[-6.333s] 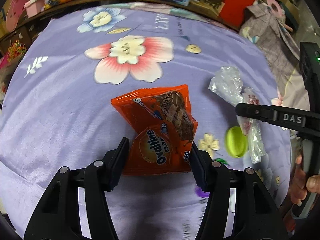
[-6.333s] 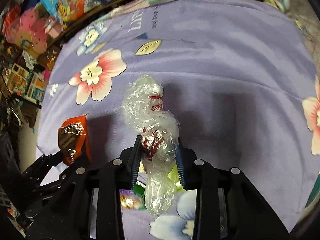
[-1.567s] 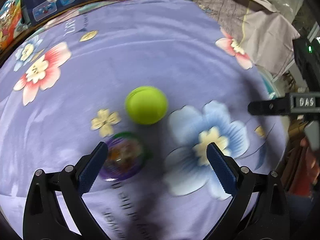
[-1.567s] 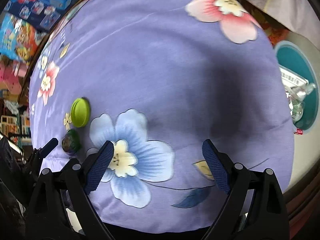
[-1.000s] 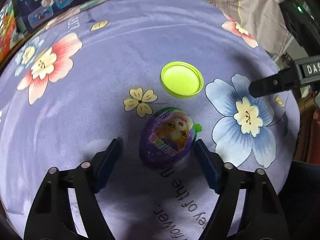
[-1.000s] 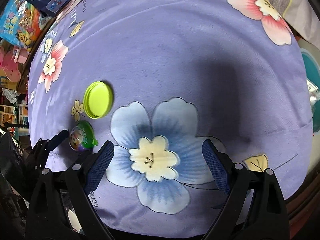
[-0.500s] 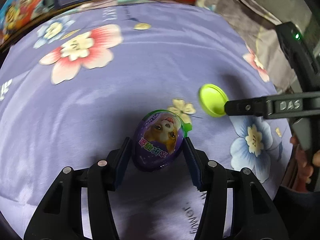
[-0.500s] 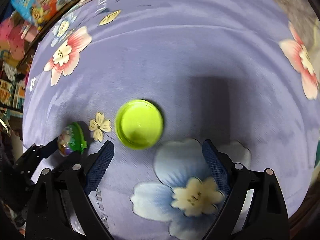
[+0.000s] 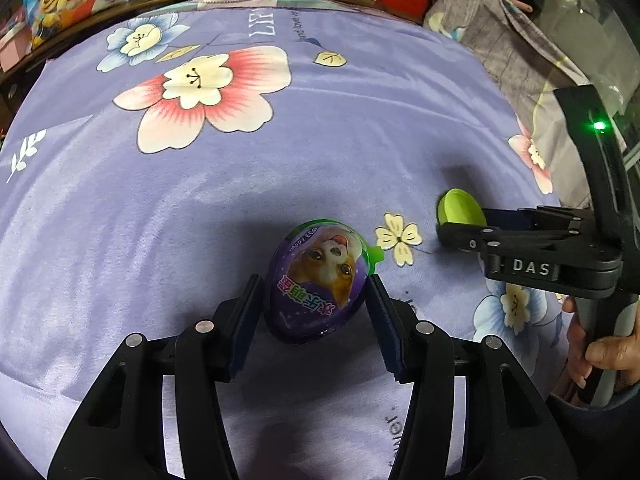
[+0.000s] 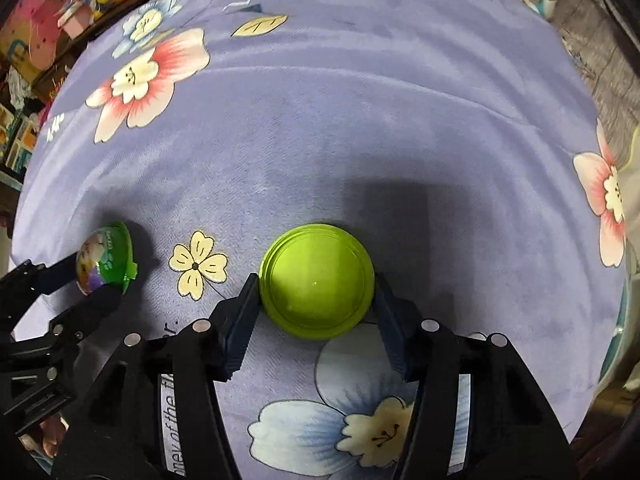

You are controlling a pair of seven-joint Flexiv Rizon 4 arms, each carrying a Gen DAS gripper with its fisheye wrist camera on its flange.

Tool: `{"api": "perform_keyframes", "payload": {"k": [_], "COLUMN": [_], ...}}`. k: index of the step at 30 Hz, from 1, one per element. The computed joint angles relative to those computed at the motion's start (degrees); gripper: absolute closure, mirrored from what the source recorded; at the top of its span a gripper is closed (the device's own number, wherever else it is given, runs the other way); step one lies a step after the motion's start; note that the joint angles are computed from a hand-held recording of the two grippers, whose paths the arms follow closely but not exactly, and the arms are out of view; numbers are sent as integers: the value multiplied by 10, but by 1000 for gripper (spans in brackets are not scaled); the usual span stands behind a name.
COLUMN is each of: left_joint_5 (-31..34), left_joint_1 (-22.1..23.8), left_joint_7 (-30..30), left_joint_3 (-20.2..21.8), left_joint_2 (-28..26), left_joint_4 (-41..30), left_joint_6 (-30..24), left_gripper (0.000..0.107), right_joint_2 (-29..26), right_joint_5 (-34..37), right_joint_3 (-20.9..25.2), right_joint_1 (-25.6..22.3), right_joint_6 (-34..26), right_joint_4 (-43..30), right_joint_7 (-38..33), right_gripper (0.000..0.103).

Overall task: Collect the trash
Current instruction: 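Grasp the purple candy egg with the left gripper while the right grasps the lime-green lid, then carry the candy egg and lime-green lid over the teal bin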

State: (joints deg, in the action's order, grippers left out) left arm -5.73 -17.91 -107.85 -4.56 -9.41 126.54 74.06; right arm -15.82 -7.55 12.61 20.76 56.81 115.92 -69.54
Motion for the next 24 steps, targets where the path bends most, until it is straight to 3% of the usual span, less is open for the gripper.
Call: {"api": "perform_keyframes", "payload": {"k": [12, 24], "left_joint_5": [43, 102], "left_joint_1": [-27, -88], "left_joint_7": [-28, -50], "left_joint_3": [-4, -13], "left_joint_2": [-15, -83], "left_joint_4": [-58, -199], "left_joint_6": [-28, -91], "left_gripper": [53, 53], "right_joint_2": [61, 128], "right_joint_5": [83, 167], "right_joint_3": [0, -33], "right_joint_1": [-43, -101], "right_joint_6": [8, 23], "right_joint_4": [23, 61], "right_joint_7": [-37, -103], "right_gripper": [50, 50]}}
